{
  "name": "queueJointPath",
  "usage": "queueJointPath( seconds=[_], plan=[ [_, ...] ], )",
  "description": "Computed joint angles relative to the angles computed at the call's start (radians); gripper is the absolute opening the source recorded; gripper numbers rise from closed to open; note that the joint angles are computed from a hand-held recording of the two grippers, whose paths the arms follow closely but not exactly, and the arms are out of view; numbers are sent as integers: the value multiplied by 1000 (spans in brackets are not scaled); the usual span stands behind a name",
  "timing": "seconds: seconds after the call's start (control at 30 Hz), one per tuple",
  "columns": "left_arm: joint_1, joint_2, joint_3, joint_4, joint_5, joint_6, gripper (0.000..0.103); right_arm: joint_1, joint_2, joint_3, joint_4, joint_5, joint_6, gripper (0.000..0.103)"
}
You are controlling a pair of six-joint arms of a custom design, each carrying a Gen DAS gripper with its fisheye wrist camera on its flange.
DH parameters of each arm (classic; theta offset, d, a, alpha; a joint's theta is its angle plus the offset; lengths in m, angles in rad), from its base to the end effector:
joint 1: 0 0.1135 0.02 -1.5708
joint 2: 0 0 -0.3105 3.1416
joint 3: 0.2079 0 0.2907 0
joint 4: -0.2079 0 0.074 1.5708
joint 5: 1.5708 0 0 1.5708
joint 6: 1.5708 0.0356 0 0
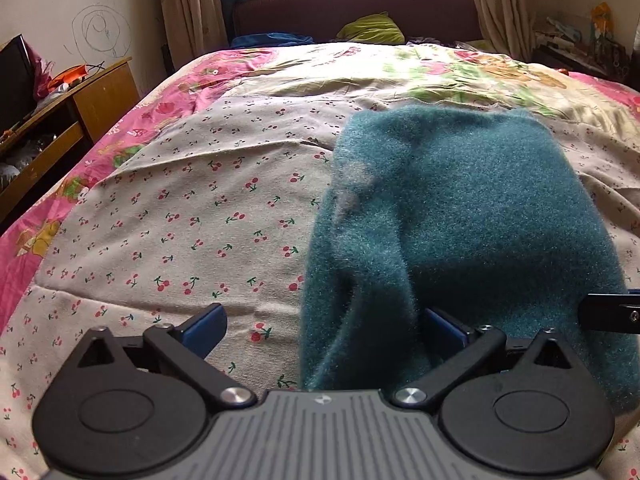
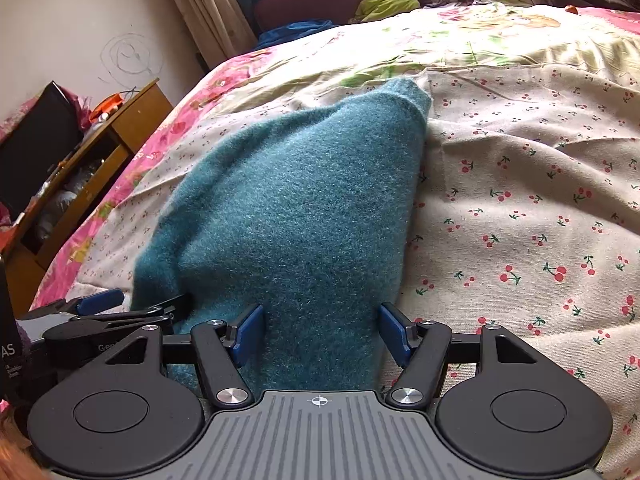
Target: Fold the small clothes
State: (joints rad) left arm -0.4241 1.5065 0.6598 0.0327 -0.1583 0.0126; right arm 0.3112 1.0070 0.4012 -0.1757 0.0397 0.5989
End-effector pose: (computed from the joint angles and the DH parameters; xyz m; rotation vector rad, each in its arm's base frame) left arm 0.2834 -0.1218 0.1707 0.4405 2.3304 -0.0085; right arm 0.1907 0.0598 0.1861 0.3617 2.3594 0.3944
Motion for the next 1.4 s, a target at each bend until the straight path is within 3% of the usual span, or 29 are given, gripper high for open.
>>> queueJointPath(
  seconds=[0.43, 0.77, 0.97, 1.1, 1.23, 1.3, 1.4],
  plan=[
    [-45, 55, 38, 11, -60, 12, 103, -9, 28, -3, 28, -18, -1, 65],
    [-32, 75, 25, 61, -21, -8, 103, -15, 37, 0, 25, -24, -1, 65],
    [14, -16, -9, 45, 48, 9, 103, -35, -33, 3, -2, -20, -14, 64],
    [48, -80, -8, 35, 115, -51, 86, -92, -50, 24, -3, -16, -53, 64],
    [49, -97, 18, 64, 156, -102, 82, -170, 7, 39, 36, -42, -72, 64],
    [20, -52, 49, 75, 121, -82, 80, -194, 48, 42, 65, -58, -71, 64],
    [6, 61, 108, 42, 83, -69, 67, -231, 96, 34, 124, -103, -66, 66]
  ],
)
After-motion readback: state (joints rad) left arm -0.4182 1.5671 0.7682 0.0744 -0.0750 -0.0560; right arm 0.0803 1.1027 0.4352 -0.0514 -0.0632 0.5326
